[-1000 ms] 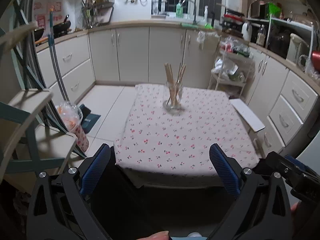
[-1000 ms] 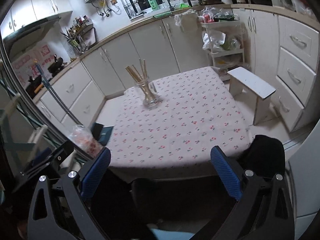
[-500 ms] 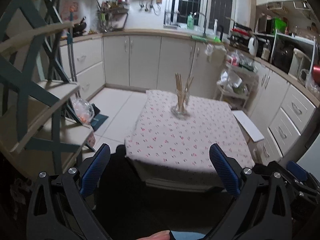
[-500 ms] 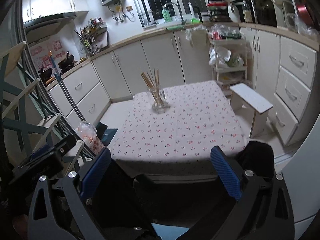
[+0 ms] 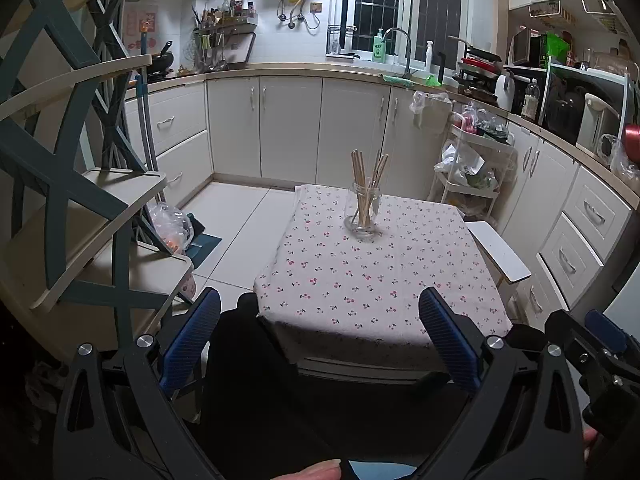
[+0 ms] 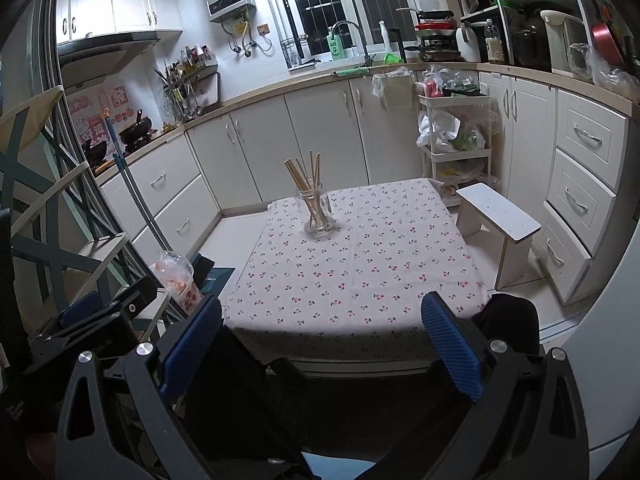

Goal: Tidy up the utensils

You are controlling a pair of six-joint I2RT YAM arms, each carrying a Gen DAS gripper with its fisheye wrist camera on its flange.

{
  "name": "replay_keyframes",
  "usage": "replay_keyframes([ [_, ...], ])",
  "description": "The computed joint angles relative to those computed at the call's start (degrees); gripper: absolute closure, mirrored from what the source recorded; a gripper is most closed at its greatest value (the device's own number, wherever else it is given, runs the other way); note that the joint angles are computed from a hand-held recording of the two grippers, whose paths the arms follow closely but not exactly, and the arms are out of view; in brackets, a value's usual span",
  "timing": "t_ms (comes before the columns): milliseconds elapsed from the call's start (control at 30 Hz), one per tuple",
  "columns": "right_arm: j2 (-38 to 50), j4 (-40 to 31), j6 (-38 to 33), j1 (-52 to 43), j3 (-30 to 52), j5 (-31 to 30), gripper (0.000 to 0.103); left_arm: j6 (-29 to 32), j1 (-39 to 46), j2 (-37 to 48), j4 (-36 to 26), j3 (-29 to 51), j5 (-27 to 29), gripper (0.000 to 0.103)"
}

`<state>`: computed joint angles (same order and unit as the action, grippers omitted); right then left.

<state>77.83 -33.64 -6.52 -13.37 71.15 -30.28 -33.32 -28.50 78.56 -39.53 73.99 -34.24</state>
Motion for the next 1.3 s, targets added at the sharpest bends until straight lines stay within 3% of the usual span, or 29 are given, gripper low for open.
replay_keyframes([
  [1300, -1.4, -1.2, -0.8, -0.1, 0.1, -0.7, 0.007, -0.3, -2.0, 0.0, -1.7, 0.2, -2.9, 0.008],
])
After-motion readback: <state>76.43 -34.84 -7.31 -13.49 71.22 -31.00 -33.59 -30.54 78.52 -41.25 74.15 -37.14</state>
